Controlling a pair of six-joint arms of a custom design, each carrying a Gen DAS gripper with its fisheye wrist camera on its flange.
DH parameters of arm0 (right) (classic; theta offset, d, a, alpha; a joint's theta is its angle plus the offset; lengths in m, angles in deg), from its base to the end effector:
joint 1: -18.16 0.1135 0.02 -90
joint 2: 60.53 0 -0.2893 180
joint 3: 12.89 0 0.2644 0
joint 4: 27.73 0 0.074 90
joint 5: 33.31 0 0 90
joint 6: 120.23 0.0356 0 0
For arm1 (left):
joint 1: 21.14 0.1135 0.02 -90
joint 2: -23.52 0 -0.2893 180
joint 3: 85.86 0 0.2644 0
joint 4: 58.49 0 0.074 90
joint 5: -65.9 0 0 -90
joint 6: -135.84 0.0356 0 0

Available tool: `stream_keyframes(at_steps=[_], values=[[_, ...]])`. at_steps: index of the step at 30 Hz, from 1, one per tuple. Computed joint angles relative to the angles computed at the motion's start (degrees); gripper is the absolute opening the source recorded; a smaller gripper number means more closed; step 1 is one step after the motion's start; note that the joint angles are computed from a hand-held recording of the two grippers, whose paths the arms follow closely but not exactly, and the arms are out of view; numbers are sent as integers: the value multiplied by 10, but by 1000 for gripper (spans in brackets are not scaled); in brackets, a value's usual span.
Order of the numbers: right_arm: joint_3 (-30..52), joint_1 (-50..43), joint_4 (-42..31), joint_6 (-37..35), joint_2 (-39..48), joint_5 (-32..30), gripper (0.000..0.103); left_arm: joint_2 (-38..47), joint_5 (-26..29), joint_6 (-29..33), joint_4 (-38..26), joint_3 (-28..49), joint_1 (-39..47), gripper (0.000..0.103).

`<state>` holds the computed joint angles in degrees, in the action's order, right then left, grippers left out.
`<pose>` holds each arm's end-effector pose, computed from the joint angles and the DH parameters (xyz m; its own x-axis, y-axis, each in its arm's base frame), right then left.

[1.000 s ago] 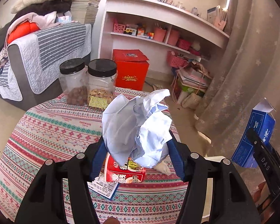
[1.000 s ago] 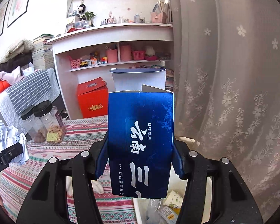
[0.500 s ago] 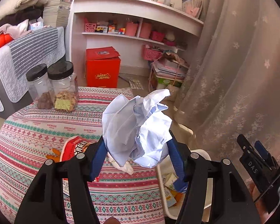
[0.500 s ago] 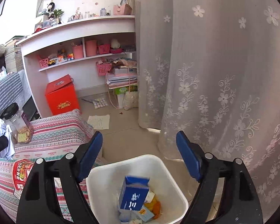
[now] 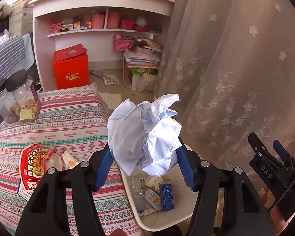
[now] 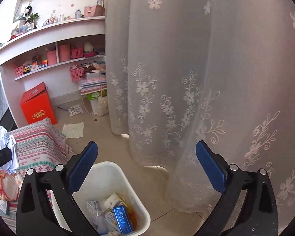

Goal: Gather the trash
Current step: 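Lower the crumpled paper into the white bin and open the left gripper, then move both open grippers back over the table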

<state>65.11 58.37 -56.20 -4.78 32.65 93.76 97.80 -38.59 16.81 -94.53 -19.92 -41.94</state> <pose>0.2928 0.2195 0.2624 -0.5542 -0.0195 -0.8322 0.0622 0.9960 -0.0648 0.2656 -0.0914 0.2778 -0.6574 -0.2529 -0.7098 -0.1628 0.9674 -0.1938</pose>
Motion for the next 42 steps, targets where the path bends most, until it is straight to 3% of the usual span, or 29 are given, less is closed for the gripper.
stream_keyframes(at_steps=[7, 13, 32, 42], values=[[3, -24, -35, 10, 13, -26, 96, 83, 45, -36, 43, 12, -16, 63], [17, -17, -45, 10, 26, -22, 96, 122, 85, -46, 34, 29, -1, 73], [130, 89, -56, -3, 113, -24, 96, -28, -50, 4, -58, -42, 63, 79], [240, 164, -77, -17, 184, -46, 96, -132, -22, 44, -126, -84, 228, 82]])
